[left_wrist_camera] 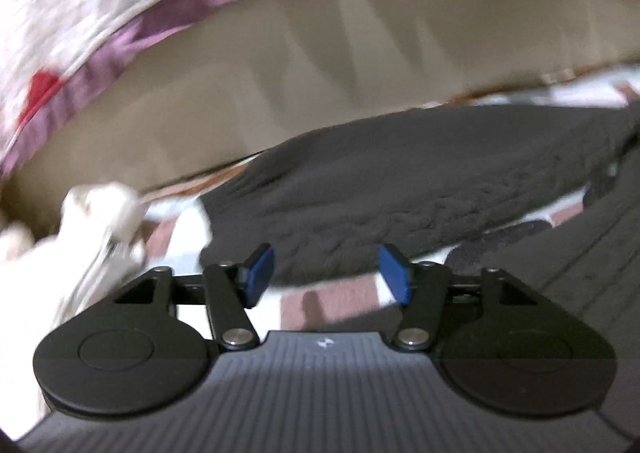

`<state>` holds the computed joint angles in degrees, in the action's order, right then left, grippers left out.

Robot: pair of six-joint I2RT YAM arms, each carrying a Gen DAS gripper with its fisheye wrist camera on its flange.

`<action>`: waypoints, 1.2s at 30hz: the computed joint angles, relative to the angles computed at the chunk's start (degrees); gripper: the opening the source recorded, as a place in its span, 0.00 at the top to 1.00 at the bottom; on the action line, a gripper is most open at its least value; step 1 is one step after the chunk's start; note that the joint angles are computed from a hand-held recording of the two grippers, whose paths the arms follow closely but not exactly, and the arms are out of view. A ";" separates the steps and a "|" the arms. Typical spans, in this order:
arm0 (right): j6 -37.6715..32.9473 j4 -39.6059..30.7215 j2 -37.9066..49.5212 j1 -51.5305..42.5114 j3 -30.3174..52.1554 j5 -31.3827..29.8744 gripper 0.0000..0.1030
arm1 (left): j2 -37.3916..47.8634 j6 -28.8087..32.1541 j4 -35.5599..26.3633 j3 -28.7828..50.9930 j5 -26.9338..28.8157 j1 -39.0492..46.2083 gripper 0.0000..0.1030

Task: Fold clothes

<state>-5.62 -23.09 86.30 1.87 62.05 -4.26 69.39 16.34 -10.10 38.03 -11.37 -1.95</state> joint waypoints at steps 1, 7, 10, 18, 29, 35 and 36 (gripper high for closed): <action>-0.55 -0.45 0.70 0.00 0.55 -0.11 0.37 | 2.83 3.19 -0.29 1.38 1.49 0.33 0.35; -1.23 -1.56 2.53 0.73 2.13 -0.18 0.38 | 10.35 12.45 7.12 2.53 -1.77 -0.84 0.32; -1.58 -0.55 1.88 0.89 1.85 -1.04 0.38 | 12.97 16.14 11.57 2.92 -2.33 -0.58 0.22; 3.80 -0.95 3.98 -0.88 2.65 -4.88 0.55 | 15.11 22.42 19.29 2.08 -11.94 -5.12 0.92; 11.39 -1.00 2.20 -5.06 2.19 -12.26 0.80 | -12.16 17.41 5.28 9.30 -33.06 -28.14 0.92; 12.43 0.84 -0.26 -5.81 1.02 -13.12 0.84 | -1.91 -2.10 -19.02 31.49 -25.56 -26.27 0.92; 13.01 0.93 -0.09 -6.46 1.11 -13.96 0.84 | -0.14 -7.02 -23.78 35.84 -22.76 -24.39 0.92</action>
